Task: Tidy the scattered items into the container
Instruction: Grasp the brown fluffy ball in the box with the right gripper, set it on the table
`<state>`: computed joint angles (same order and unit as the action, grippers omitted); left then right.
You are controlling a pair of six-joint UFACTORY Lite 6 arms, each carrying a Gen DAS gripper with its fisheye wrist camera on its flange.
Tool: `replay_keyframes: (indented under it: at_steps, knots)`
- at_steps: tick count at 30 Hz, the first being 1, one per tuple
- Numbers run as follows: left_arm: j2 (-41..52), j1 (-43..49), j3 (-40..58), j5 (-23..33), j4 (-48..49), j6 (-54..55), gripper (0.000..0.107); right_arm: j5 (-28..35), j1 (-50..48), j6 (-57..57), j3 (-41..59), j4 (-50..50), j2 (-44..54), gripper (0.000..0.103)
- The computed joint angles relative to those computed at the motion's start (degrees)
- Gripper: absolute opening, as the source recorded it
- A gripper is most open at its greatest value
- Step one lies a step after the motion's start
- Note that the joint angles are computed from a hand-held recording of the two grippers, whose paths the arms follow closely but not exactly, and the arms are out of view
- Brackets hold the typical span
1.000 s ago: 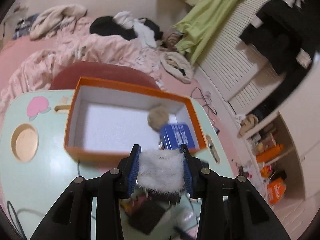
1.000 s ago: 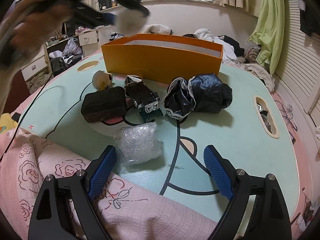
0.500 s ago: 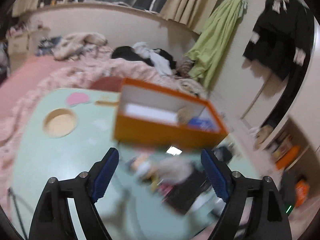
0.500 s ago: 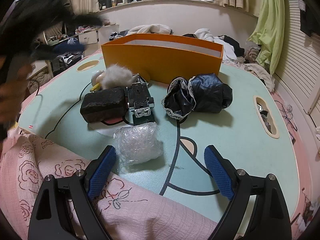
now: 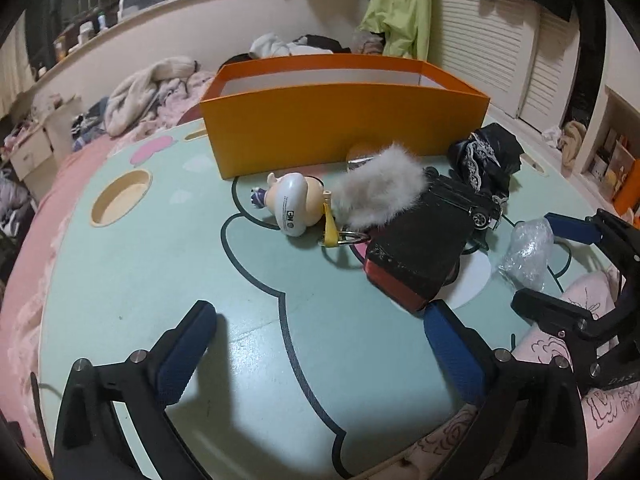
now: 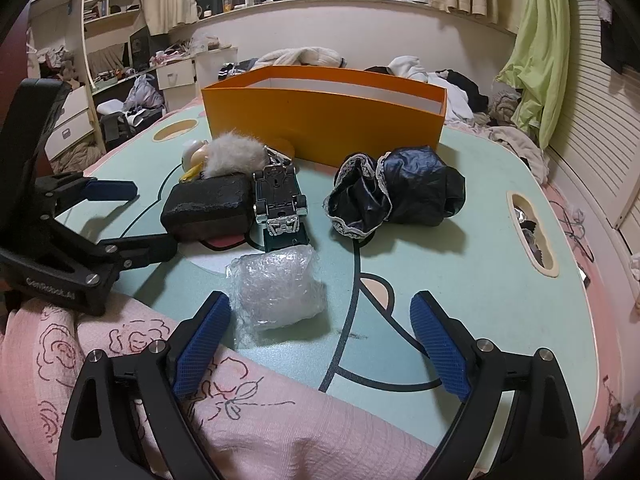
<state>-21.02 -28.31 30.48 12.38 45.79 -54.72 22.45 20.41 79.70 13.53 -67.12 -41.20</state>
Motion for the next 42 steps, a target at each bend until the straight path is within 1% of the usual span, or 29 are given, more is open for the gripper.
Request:
replay_keyframes:
  at_steps: [1,2,4,6,7,8,9,10,11,12,13,14,16,18,19,21,23,24,25,26,27,30,33,35,36,37,38,40,42]
  knots:
    - [-0.7,-0.1,-0.7,0.0,2.2,-2.4,0.103,0.2,0.0,0.0,-0.1,0.1,-0.3,0.091]
    - [-1.2,-0.5,-1.2,0.2,4.3,-4.9,0.103,1.7,1.5,1.6,0.0,-0.5,-0.2,0.091]
    - [-1.6,-0.4,-1.8,0.3,6.4,-7.4,0.103,3.3,2.9,2.1,0.1,0.0,-0.2,0.091]
    - [-1.6,-0.3,-1.8,0.3,6.4,-7.4,0.103,3.4,2.9,1.2,0.1,0.8,-0.7,0.091]
    - [-1.6,-0.3,-1.8,0.3,6.4,-7.4,0.103,3.0,2.3,0.2,-0.2,1.4,-1.4,0.089]
    - [-1.8,-0.4,-1.9,0.3,6.4,-7.5,0.103,3.0,3.2,-1.6,-0.9,3.5,-4.0,0.08]
    - [-1.9,-0.4,-2.0,0.3,6.4,-7.6,0.103,4.6,5.8,-3.8,-1.5,6.6,-7.0,0.053]
    - [-1.9,-0.4,-2.0,0.3,6.4,-7.5,0.103,5.9,7.3,-6.7,-1.4,9.7,-9.1,0.043]
    - [-1.9,-0.3,-2.0,0.2,6.4,-7.5,0.103,5.5,6.4,-9.9,-0.3,12.2,-10.2,0.042]
    - [-1.8,-0.4,-1.9,0.1,6.8,-7.9,0.103,3.8,4.4,-14.7,0.0,16.2,-12.9,0.041]
    - [-1.7,-0.5,-1.9,0.1,7.5,-8.8,0.103,3.2,3.2,-20.4,0.5,21.4,-15.4,0.038]
    - [-1.6,-0.5,-1.9,0.1,7.6,-8.8,0.103,2.4,1.3,-26.1,2.6,25.9,-15.9,0.037]
    - [-1.6,-0.6,-1.8,0.1,7.7,-9.0,0.103,0.7,-3.9,-38.1,9.3,33.1,-11.7,0.037]
    - [-1.5,-0.5,-1.8,0.0,7.8,-9.1,0.103,1.4,-10.5,-50.1,20.2,41.7,-2.0,0.038]
    - [-1.6,-0.6,-1.8,0.1,7.8,-9.1,0.103,2.1,-14.7,-56.1,26.1,47.7,3.9,0.048]
    - [-1.6,-0.5,-1.9,0.1,7.8,-9.1,0.103,5.2,-22.2,-66.0,38.1,59.7,15.8,0.061]
    - [-1.9,0.0,-2.1,-0.3,7.0,-7.9,0.103,10.3,-27.6,-76.7,50.1,71.5,27.6,0.061]
    - [-1.9,0.0,-2.1,-0.4,7.0,-7.9,0.103,13.6,-29.1,-80.7,56.1,74.9,33.0,0.06]
    - [-1.9,0.0,-2.1,-0.4,7.4,-8.4,0.103,15.3,-29.8,-82.6,61.3,76.0,38.3,0.06]
    - [-1.9,0.0,-2.1,-0.5,8.0,-9.0,0.103,16.8,-29.3,-82.2,65.8,74.6,42.9,0.06]
    - [-1.9,0.0,-2.2,-0.6,8.3,-9.2,0.103,18.5,-27.6,-79.3,70.0,71.2,47.0,0.06]
    - [-1.9,0.3,-2.3,-1.0,8.8,-9.6,0.103,21.7,-24.1,-70.8,77.3,64.5,55.7,0.06]
    - [-2.0,0.2,-2.3,-0.9,9.1,-9.9,0.103,28.1,-21.6,-63.3,87.2,55.4,66.5,0.06]
    - [-2.1,0.6,-2.5,-1.2,9.3,-9.8,0.103,32.0,-18.9,-59.2,91.1,48.3,71.3,0.06]
    - [-2.0,0.8,-2.5,-1.3,9.2,-9.6,0.103,33.7,-16.7,-56.1,91.3,42.7,72.7,0.058]
    - [-2.1,0.9,-2.5,-1.4,8.6,-9.0,0.103,33.2,-15.3,-54.5,89.4,39.3,71.8,0.05]
    - [-2.0,0.9,-2.4,-1.4,8.6,-9.0,0.103,32.5,-14.4,-54.4,87.8,38.3,70.9,0.04]
    - [-2.1,1.0,-2.4,-1.4,8.3,-8.6,0.103,31.6,-12.7,-52.4,83.9,35.2,68.4,0.04]
    - [-2.1,1.1,-2.5,-1.5,8.2,-8.5,0.103,25.6,-13.3,-54.2,76.8,39.1,62.3,0.04]
